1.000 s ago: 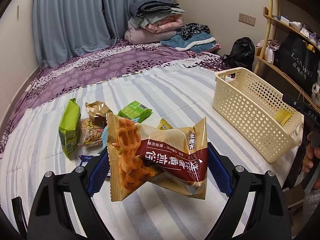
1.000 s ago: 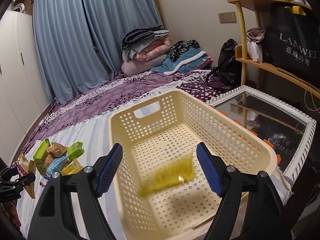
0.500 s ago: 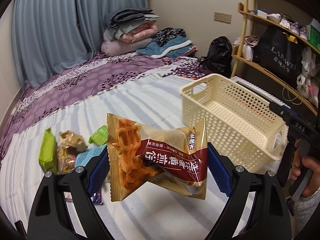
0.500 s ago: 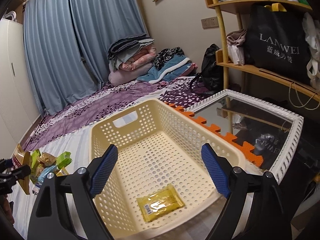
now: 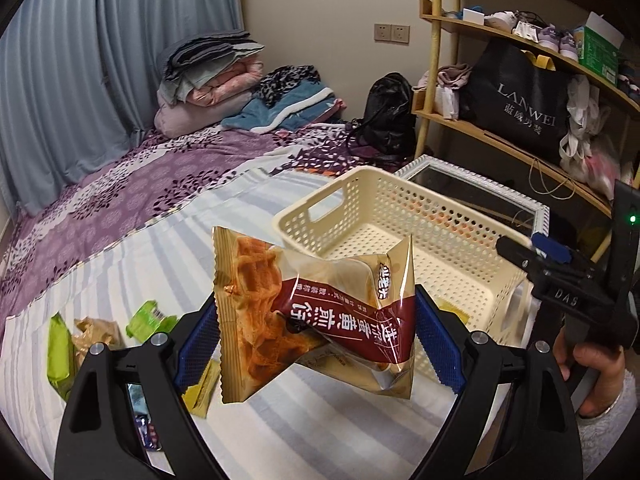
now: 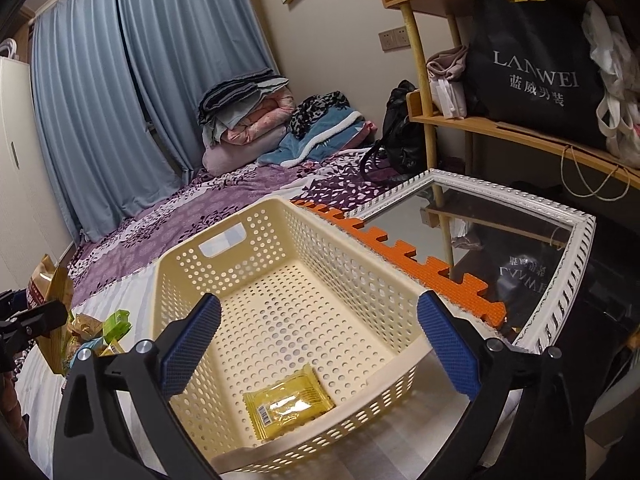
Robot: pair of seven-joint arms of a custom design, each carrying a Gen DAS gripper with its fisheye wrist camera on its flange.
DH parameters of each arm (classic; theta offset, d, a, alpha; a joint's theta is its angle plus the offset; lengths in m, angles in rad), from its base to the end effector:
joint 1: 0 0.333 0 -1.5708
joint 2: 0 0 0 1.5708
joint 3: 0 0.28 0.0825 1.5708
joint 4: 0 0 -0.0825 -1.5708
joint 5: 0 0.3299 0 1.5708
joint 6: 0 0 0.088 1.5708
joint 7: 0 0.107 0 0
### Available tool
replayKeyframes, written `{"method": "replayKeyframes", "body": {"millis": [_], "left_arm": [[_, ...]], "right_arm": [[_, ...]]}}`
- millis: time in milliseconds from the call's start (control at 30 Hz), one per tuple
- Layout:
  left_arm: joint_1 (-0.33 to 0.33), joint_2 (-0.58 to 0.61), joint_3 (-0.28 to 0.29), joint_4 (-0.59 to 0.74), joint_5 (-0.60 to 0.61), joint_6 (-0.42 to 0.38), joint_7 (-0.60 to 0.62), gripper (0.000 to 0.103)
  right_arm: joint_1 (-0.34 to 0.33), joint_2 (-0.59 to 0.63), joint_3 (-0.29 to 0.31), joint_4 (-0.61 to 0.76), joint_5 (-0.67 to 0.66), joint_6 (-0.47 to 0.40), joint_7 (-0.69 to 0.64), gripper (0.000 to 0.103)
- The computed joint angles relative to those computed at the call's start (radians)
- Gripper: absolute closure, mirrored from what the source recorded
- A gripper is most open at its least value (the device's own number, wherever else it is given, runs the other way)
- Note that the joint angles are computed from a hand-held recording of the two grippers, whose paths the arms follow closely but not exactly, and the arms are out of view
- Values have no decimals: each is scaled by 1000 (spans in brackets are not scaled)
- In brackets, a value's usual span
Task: Organize snacks
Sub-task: 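Lower the waffle bag into the basket and open the left tool, then withdraw both tools from the basket back toward the snack pile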
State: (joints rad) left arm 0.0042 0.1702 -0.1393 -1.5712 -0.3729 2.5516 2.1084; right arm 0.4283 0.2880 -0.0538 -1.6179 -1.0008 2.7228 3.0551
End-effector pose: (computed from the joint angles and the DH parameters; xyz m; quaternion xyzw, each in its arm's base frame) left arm 0.6016 -0.0690 0.6101 -0.4868 0.7654 -0.3517 0.2314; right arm 0.5732 0.2633 0.5221 -0.5028 0.7059 -0.3055 0.3945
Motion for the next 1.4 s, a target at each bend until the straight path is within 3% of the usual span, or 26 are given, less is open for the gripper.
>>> {"method": "replayKeyframes", "body": {"millis": [400, 833, 1400], "left_arm": [[-38, 127, -40, 174, -10, -86, -25, 13], [-71, 221, -57, 299, 28, -121, -38, 13], [-78, 273, -56, 376, 59, -150, -79, 8]], "right_arm": [[-24, -47, 9, -66, 1, -24, 26, 5], [-46, -59, 21, -81, -5, -30, 41, 5], [-47, -53, 22, -68, 12, -48, 33, 5]]}}
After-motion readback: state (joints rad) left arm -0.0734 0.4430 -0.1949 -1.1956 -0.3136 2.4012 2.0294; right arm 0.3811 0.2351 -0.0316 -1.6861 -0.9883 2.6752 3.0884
